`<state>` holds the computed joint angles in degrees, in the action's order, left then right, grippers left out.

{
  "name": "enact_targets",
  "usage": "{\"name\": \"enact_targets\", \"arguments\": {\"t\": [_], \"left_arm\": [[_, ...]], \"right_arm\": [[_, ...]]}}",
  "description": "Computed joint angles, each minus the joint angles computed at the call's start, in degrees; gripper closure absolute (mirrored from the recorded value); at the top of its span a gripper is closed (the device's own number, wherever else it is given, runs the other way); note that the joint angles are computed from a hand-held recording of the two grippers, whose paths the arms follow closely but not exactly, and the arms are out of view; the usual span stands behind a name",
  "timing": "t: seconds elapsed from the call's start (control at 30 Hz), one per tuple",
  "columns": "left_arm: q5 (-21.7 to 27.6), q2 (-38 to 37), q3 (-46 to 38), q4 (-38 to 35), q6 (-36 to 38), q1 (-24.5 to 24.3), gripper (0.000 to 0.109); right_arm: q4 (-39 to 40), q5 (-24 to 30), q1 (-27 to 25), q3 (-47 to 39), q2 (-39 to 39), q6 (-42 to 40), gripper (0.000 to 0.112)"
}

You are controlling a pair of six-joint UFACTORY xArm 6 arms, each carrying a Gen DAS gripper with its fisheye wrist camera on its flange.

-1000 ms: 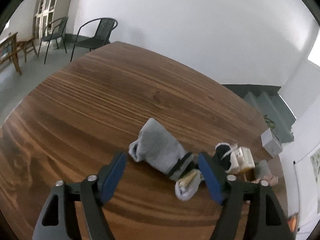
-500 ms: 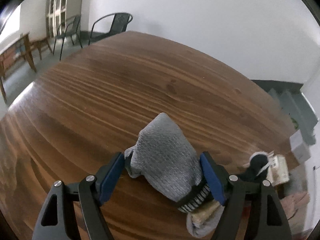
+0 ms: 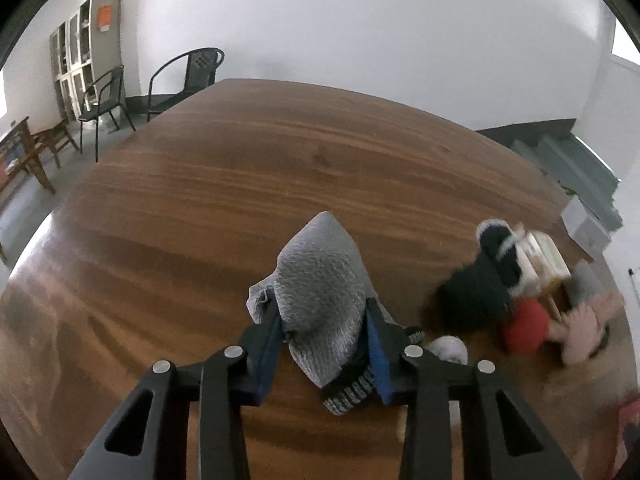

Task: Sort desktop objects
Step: 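Grasp the grey knit sock with the left gripper and lift it, then grasp the small grey plush ball with the right gripper and lift it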

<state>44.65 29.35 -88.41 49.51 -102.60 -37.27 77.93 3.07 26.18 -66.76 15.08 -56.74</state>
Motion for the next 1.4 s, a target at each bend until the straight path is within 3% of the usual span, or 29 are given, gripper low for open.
{"name": "enact_targets", "arguments": {"t": [0.27,0.53,0.73,1.0,1.23,1.4], "left_arm": [[-0.17,-7.61,10.46,3.03,-3.81,-5.64,0.069],[-2.61,-11.96,16.76,6.37,-6.98,-9.75,0.069],[-4.28,-13.0,19.5,10.8,-11.76,-9.72,0.069],[-4.08,-13.62,20.59,12.68,-13.24,-9.99,0.069],[-2.96,-15.0,22.12,12.08,-14.3,-10.19,0.069],[1.26,-16.43,22.94,11.3,-15.96,-11.2,0.069]], "right_arm": [[0.4,0.82,0.19,-0.21,0.36,-1.13,0.034],[7.73,0.66,1.5,-1.3,1.08,-10.29,0.034],[-2.23,2.44,2.38,-0.21,0.84,0.06,0.034],[-10.07,5.76,8.43,-3.92,1.65,3.33,0.034],[-18.88,8.56,12.16,-10.53,7.33,10.76,0.034],[-25.35,9.71,13.33,-14.38,11.19,15.97,0.035]]}}
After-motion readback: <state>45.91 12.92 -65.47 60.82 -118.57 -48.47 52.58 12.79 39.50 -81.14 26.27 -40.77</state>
